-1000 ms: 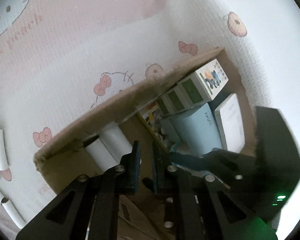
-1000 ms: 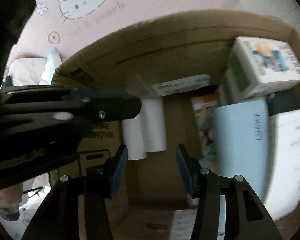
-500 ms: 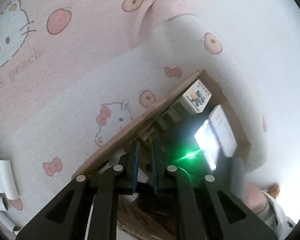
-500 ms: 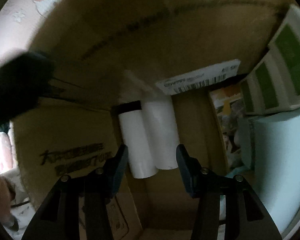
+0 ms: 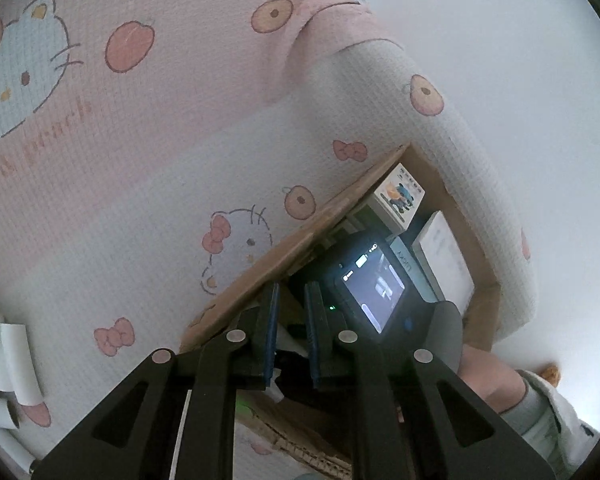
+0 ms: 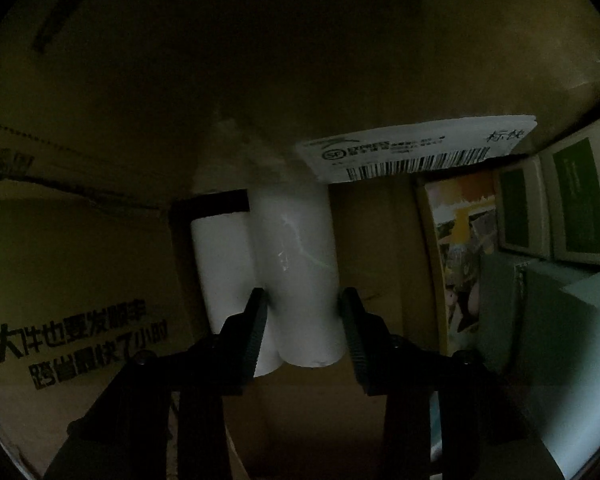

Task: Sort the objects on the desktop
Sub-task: 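Move both tools away from the box back over the white tube pile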

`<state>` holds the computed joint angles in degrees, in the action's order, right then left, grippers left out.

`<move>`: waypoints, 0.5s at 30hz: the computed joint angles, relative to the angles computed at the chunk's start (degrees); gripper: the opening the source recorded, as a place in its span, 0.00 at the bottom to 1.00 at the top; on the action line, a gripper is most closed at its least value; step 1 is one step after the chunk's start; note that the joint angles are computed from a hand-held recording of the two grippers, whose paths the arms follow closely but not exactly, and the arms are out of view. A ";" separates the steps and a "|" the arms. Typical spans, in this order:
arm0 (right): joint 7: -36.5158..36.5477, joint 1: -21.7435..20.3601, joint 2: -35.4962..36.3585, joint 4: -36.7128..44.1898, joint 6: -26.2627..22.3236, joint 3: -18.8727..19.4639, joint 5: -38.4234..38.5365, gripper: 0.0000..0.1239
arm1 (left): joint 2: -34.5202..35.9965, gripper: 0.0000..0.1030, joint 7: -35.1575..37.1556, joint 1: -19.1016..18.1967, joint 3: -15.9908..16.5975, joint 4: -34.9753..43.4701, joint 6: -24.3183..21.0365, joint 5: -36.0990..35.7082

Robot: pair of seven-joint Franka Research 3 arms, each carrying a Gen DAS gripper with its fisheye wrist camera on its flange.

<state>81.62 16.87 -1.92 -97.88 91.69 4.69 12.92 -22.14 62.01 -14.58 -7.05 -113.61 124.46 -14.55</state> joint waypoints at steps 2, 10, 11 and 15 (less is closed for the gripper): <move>-0.28 0.09 0.28 0.44 -0.71 0.07 -0.34 0.28 | 0.09 0.14 0.15 0.12 -0.06 0.17 -0.19 0.48; -0.60 0.63 2.36 3.48 -4.98 0.22 -1.99 0.28 | 0.22 0.14 -0.43 0.44 -0.20 0.71 -1.12 0.83; -0.54 0.64 2.53 3.65 -4.99 0.18 -1.83 0.28 | 0.57 0.14 -0.53 0.43 -0.32 0.93 -0.85 0.94; -0.65 0.53 2.47 3.67 -4.41 0.00 -1.12 0.28 | 0.93 0.14 -0.01 0.30 -0.29 1.13 -0.36 0.83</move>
<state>80.97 17.41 0.55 -94.21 87.28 4.69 11.80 -21.21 62.00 -14.28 -7.34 -112.48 124.10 -13.72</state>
